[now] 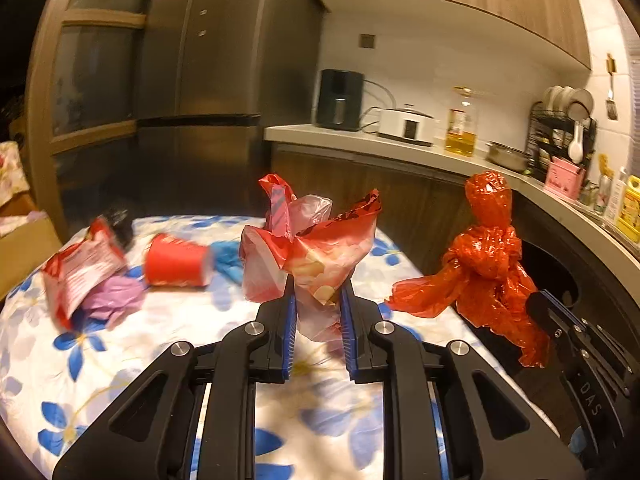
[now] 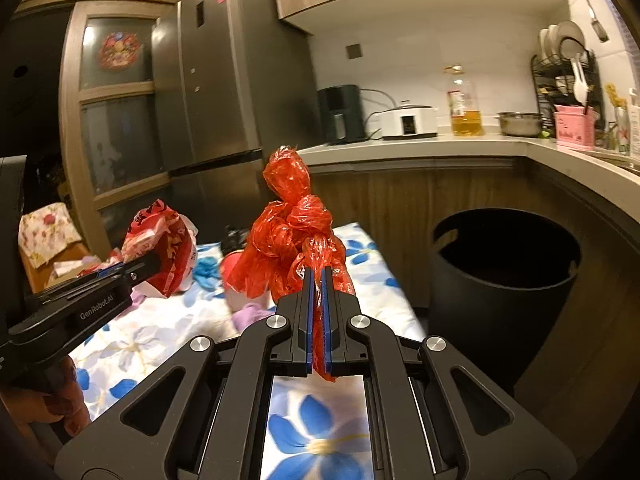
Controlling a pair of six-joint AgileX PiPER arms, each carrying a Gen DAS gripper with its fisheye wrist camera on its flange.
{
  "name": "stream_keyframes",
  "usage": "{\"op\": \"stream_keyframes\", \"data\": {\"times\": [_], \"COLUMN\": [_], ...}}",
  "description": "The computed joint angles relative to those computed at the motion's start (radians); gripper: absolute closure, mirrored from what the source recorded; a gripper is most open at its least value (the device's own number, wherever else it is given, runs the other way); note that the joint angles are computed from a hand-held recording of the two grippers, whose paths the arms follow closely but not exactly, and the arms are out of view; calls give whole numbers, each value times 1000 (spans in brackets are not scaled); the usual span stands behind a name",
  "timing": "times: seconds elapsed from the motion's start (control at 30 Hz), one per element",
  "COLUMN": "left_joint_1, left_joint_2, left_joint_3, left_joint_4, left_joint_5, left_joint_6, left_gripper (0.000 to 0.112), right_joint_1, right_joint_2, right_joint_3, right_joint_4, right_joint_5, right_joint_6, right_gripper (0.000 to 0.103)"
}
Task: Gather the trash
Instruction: 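Carry the red bag and wrapper in both tools over the black bin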
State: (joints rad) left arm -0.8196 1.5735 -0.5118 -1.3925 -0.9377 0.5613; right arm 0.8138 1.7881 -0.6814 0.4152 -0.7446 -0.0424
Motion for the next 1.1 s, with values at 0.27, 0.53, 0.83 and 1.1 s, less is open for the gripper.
{"op": "stream_keyframes", "data": {"times": [0.27,0.53,0.83,1.1], "left_joint_1": [-9,-10,-6,9], "left_joint_2": [116,221,327,430], "left_joint_3": [-181,-365,-566,-725], "left_joint_4": [42,84,123,142], "left_joint_5": [47,111,184,252], "left_joint_6": [86,166,242,305], "left_gripper": [93,93,92,92], "right_joint_1": [-119,-248,-382,-456], "right_joint_2": [-44,-68,-58,-32], "right_joint_3": [43,51,15,-31], "right_joint_4": [-24,-58,-87,-122], "right_joint_5": [-11,-15,4,40], "right_joint_6": [19,27,46,48], "right_gripper": [100,100,100,100]}}
